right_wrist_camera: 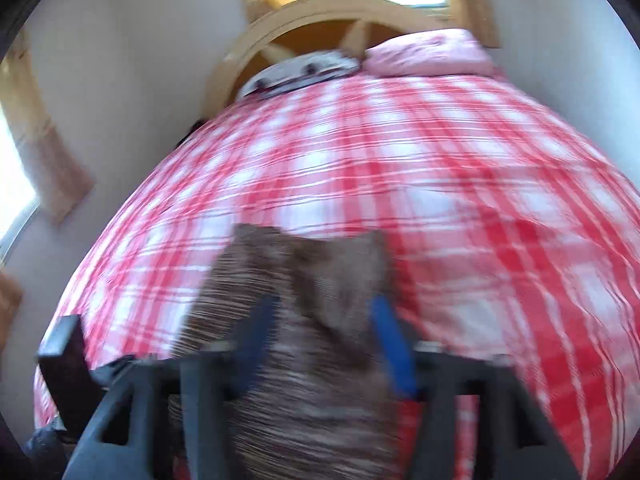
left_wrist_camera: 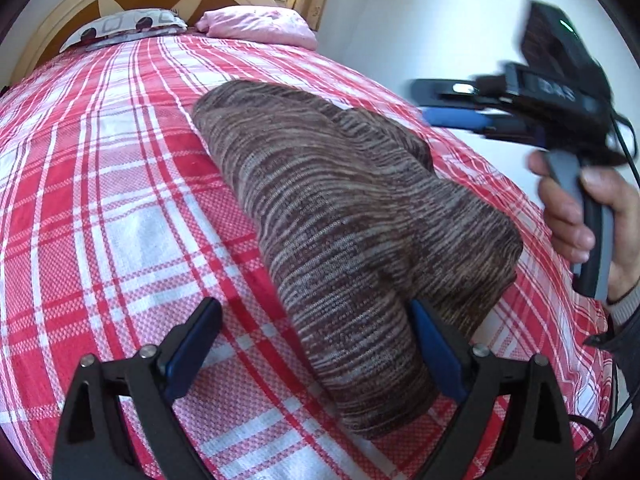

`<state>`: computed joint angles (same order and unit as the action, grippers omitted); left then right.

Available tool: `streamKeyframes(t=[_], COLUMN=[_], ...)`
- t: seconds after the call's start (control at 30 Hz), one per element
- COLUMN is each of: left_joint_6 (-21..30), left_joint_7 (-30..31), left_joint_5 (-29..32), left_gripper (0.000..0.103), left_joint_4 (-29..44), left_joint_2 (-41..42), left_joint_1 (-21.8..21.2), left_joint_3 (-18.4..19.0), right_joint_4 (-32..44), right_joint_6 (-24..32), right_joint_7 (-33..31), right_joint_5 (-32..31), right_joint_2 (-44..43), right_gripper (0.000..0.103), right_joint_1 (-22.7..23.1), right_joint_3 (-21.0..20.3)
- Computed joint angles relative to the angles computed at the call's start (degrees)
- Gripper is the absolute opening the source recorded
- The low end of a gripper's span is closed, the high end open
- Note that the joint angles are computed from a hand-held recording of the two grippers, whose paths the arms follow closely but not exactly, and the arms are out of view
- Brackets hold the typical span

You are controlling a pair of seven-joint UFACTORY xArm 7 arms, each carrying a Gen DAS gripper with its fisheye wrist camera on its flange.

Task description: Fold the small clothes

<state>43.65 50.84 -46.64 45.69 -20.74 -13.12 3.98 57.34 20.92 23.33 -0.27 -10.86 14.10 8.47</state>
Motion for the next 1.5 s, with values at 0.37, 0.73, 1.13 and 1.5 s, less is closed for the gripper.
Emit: streamKeyframes(t=[0.37,0.73,1.13,1.5], left_joint_6=[0.2,-1.2,-6.8,-7.4], left_joint_7=[-0.6,-3.0,-8.4,-9.6], left_joint_5=[1.5,2.6,9.7,10.9], left_gripper=[0.099,0.099,0.103,0.103], left_joint_4=[-1.1,-2.5,-5.2,-5.6], left_joint_2=[-1.1,-2.7,-4.8,-5.3], left_joint_1=[0.6,0.8,-1.1,-2.6], left_joint_3=[-0.3,0.0,-0.5,0.8], right_joint_4=[10.2,-5.6,-14.5,-10.3], right_joint_6=[3.6,2.5,6.0,10.7], right_joint_7=[2.1,8.3,9.6,11.5], right_joint_5=[12.5,-7.2,-12.5,-14.5], right_joint_2=[14.9,-3.7,-14.4,-9.2], right_gripper=[0.055,0.056,0.056,0.057], right_joint_1=[-2.1,-0.6,-1.6,1.0], right_joint_3=[-3.9,1.5,8.6,7.6])
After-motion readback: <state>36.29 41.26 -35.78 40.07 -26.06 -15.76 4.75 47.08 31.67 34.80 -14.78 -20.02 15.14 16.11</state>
